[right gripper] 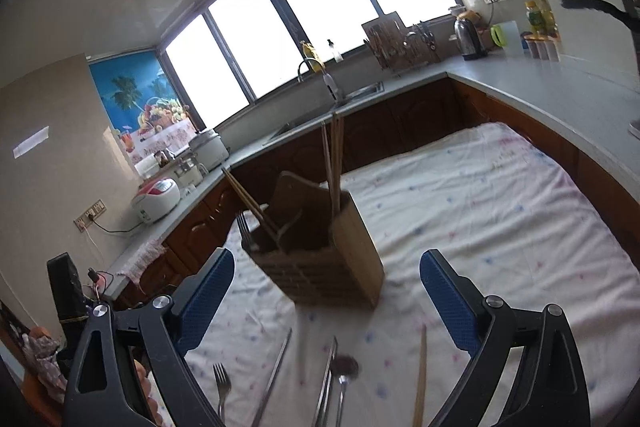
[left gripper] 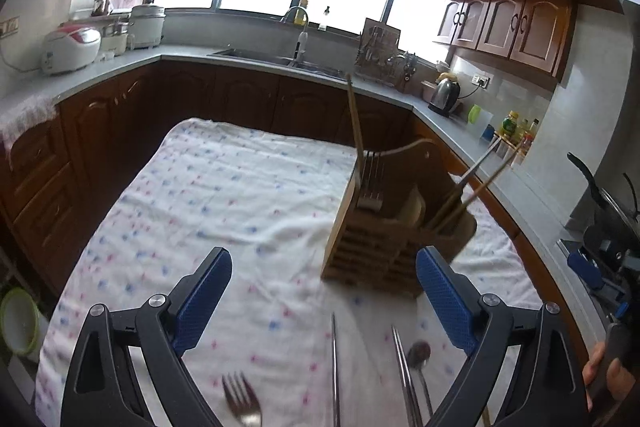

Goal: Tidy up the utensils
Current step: 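Move both open tools back down over the remaining utensils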

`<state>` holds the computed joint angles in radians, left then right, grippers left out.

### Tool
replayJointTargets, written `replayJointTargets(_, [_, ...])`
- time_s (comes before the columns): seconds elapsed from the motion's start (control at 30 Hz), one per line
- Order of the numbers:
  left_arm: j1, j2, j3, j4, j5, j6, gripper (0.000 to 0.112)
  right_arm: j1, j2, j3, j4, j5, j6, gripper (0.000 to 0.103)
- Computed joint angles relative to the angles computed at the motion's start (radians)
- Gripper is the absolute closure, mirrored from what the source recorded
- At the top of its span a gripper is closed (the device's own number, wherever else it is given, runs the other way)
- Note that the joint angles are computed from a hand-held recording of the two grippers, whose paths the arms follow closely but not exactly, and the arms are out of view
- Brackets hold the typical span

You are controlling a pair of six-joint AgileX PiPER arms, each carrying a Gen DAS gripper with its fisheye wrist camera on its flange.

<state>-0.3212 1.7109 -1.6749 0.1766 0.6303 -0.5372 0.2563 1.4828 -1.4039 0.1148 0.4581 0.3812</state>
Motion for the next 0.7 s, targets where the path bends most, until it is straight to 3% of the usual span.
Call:
replayJointTargets(0.23, [-0.015,-0.151,0.202,0.011,-0.019,-0.055,0.018,0.058,-0.107,0.154,-0.174,0.007,0.159,0.008])
replayJointTargets(0.7, [-0.107,-0.287,0.372,0.13,0.025,-0.162,0.018,0.213,-0.222,0.355,-0.498,0.088,0.467,0.008])
